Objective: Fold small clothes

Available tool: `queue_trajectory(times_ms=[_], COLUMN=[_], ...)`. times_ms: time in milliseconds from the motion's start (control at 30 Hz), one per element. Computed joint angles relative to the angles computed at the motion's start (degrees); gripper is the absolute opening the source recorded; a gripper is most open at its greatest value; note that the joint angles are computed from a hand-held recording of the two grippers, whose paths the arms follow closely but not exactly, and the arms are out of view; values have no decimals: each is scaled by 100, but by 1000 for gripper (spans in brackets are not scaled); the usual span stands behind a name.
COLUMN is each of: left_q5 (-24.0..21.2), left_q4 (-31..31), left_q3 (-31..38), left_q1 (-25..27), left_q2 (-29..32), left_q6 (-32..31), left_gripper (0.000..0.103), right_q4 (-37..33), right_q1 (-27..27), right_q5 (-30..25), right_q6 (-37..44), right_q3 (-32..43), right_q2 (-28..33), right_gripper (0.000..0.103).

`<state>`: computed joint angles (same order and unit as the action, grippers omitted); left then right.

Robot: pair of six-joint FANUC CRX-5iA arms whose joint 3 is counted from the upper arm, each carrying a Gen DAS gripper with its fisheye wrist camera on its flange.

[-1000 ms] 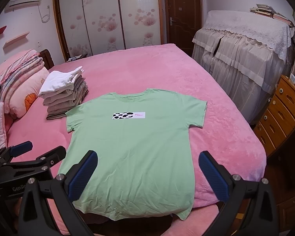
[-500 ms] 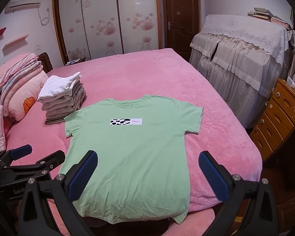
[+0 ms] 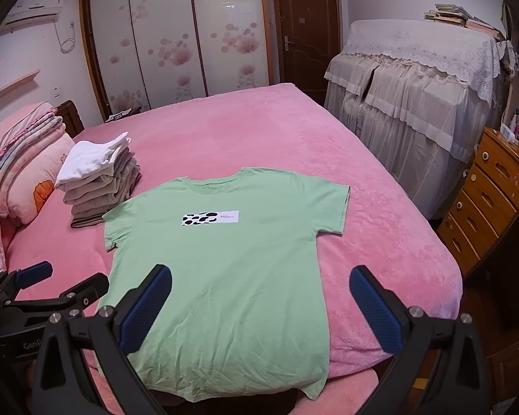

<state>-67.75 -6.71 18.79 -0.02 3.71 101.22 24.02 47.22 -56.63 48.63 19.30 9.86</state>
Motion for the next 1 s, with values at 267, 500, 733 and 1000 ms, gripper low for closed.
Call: queue_trajectory(times_ms=[267, 500, 733, 1000], left_q5=[554, 821, 968, 1086], left_q4=[405, 679, 725, 955], left_q3=[96, 377, 1022, 1859], left_q1=[56, 17, -155, -241], left_q2=[228, 589, 1119, 2027], left_q6=[-280, -522, -719, -526], left_gripper=[103, 103, 103, 103], right_q4=[145, 286, 666, 838], right_q1=[-159, -379, -646, -1080], right_q5=[89, 183, 318, 422], right_q6=[-43, -54, -93, -23], right_q3=[94, 319, 594, 1168], right_q2=[168, 383, 676, 1307], right_gripper=[103, 103, 103, 103])
